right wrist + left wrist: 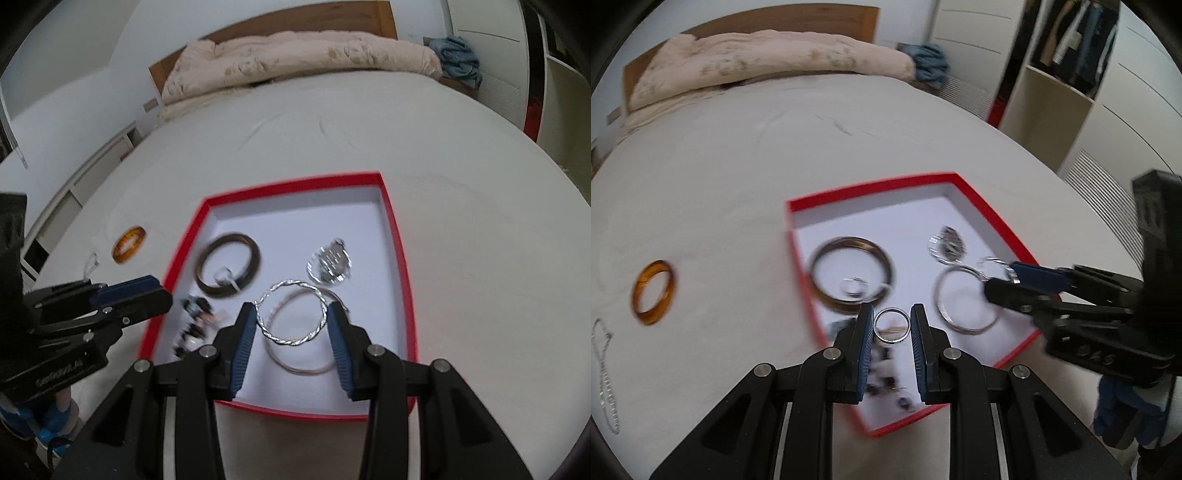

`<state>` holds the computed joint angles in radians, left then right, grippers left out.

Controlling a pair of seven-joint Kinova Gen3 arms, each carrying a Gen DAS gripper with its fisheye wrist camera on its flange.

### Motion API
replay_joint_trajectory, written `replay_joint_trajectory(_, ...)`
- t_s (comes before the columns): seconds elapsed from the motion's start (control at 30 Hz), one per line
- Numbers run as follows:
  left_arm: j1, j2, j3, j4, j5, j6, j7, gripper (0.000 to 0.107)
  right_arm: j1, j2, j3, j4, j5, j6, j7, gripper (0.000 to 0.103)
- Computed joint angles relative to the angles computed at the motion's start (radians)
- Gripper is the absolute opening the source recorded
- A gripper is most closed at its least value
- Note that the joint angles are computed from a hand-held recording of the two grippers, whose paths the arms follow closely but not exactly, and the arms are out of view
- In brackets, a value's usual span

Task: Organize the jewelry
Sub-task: 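Carry the small ring and twisted hoop over the red box, then open both tools to drop the ring and hoop into the box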

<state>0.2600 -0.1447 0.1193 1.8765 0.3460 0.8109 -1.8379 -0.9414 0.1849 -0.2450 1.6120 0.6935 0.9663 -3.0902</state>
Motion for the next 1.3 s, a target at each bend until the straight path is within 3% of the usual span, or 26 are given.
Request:
replay_joint_trajectory(0.33,0.039,0.048,0.046,-0.001,-0.046,0.012,0.022,0.020,0.035,0.018,0.003,0.009,-0.099,-0.021,0.147,0.038)
replay_joint_trajectory(0.77,0.051,0.076,0.049,0.005,-0.078,0.025,0.027,0.020,0.062,0.054,0.012,-0.064,-0.239,0.042,0.396,0.038)
replay_joint_trajectory(1.3,0.046,0.075,0.051,0.022,-0.087,-0.001,0.033,0.020,0.052,0.066,0.029,-0.085,-0.272,0.072,0.460,0.038)
